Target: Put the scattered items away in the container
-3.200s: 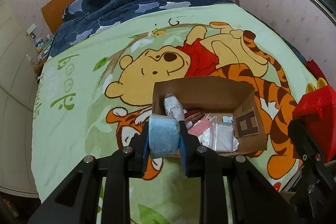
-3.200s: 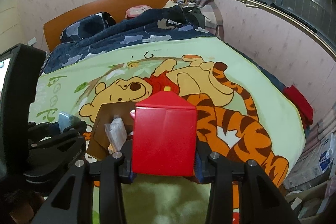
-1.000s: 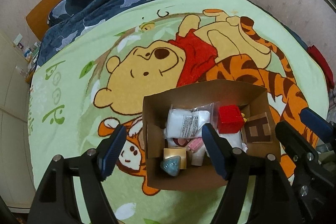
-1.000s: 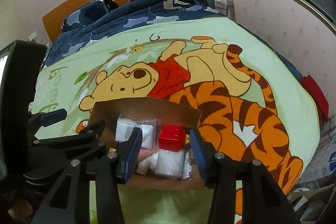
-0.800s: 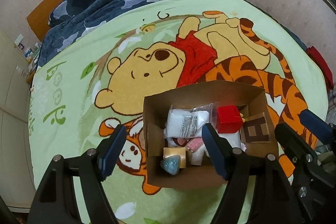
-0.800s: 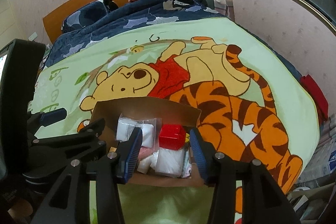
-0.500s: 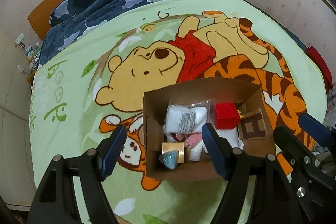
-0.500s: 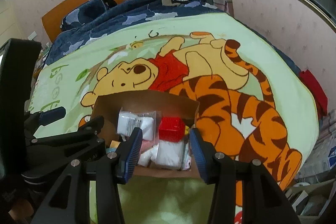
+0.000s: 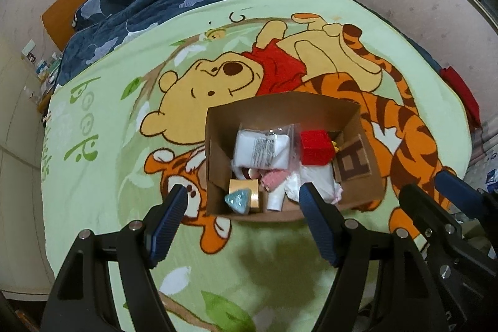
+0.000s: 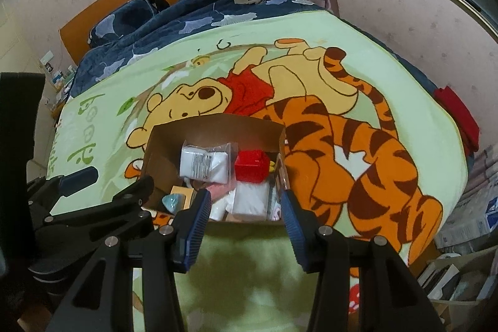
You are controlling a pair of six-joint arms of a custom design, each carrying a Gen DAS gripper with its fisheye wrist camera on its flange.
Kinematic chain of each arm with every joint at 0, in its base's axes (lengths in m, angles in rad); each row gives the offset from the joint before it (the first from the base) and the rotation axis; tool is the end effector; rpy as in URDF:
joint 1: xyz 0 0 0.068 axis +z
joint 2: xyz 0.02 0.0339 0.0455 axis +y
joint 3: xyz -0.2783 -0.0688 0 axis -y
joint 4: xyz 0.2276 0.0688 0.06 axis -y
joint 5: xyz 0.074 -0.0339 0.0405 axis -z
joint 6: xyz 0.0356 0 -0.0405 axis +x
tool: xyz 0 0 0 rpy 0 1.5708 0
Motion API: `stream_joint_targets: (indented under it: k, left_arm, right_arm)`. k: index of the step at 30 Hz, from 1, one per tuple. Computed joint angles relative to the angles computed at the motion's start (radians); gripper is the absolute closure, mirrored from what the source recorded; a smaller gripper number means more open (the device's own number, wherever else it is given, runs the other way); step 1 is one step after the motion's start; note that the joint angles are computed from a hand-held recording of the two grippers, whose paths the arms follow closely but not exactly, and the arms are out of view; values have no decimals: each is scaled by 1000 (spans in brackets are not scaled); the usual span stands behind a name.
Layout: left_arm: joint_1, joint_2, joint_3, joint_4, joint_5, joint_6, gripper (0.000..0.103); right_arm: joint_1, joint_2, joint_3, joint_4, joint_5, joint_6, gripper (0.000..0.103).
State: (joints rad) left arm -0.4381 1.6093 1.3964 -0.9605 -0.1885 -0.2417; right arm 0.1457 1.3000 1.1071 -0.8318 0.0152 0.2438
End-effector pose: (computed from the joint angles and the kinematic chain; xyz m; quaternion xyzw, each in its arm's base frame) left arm 0.2818 -0.1246 0.3017 0.0772 0.9731 0.0215 0.2160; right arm 0.2349 0.0339 0.3033 0.0493 0.9617 0.0450 0.2660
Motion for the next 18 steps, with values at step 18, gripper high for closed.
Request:
stream_joint_targets:
  k: [18]
  left_arm:
    - [-82,-176,10,-101,-65,-82,17]
  right_arm:
    - [19,-212,-11,-113,34,29,51]
